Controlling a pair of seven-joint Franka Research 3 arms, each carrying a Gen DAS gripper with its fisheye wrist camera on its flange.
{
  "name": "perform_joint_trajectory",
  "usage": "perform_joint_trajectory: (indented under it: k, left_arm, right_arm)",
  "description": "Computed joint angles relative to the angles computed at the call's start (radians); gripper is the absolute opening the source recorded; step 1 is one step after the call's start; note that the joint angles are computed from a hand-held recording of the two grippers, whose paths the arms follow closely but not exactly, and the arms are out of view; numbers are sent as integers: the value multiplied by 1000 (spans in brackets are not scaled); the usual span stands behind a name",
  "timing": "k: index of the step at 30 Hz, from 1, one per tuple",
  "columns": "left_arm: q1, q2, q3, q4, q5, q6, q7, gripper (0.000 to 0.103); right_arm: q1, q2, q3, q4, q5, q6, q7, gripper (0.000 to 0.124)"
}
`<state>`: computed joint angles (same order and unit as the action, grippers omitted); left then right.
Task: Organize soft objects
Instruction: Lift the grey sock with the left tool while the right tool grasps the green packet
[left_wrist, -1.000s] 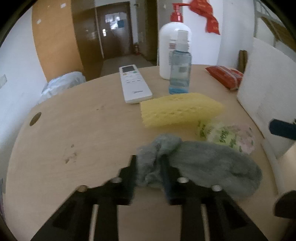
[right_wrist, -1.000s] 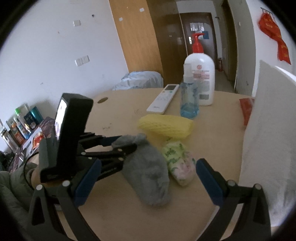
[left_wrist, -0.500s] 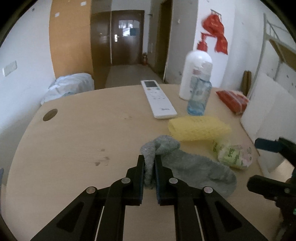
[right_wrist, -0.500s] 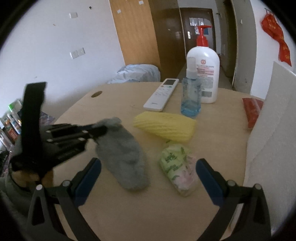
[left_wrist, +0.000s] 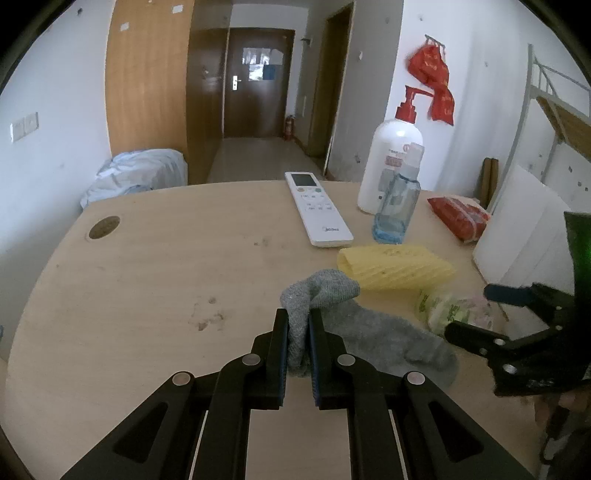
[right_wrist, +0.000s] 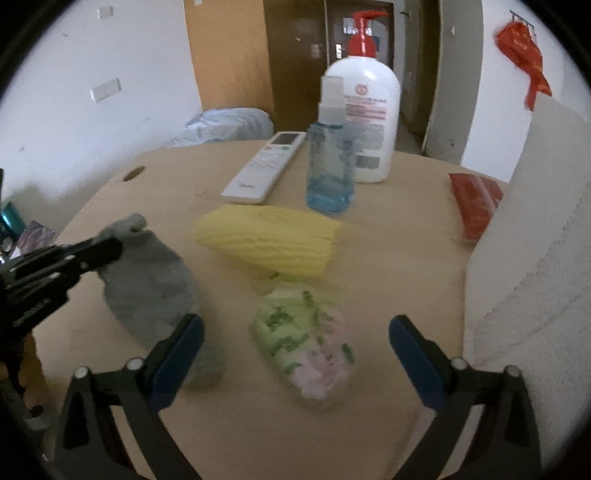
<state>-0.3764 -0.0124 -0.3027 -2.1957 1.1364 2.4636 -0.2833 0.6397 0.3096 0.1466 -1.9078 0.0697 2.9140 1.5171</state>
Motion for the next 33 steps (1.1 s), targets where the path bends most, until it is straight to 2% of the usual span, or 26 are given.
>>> perform_joint_trajectory:
  k: [3, 4, 6, 12, 14, 16, 21, 26, 30, 33]
  left_arm:
    - [1, -2, 1, -2, 6, 7, -7, 11]
    - [1, -1, 0, -1, 7, 6, -7, 11]
    - [1, 2, 1, 1, 4, 10, -1, 11]
    - [0, 5, 2, 4, 8, 18, 1, 11]
    - [-1, 5, 2, 4, 11, 20, 1, 11]
    - [-1, 5, 2, 3, 14, 22, -4, 11]
    - [-2, 2, 1, 4, 29, 30, -10, 11]
    - [-5, -7, -4, 2, 54, 33, -27, 11]
    - [-5, -17, -7, -3, 73, 45, -45, 11]
    - [-5, -30, -12, -6, 83, 55, -59, 11]
  right_arm:
    - [38, 13, -47, 19, -60, -26, 65, 82]
    - [43, 17, -54, 26, -77, -40, 79, 73]
    - [36, 29, -48, 43, -81, -67, 86, 65]
    - [25, 36, -38, 54, -92, -99, 94, 63]
    - [20, 33, -32, 49, -90, -94, 90, 58]
    - [28, 33, -40, 49, -105, -94, 104, 46]
    - [1, 21, -8, 32, -53, -82, 83, 34]
    - [-27, -3, 24, 1, 12, -61, 31, 34]
    - [-67, -39, 74, -45, 124, -14, -53, 34]
    - [-69, -71, 83, -81, 171, 16, -84, 34]
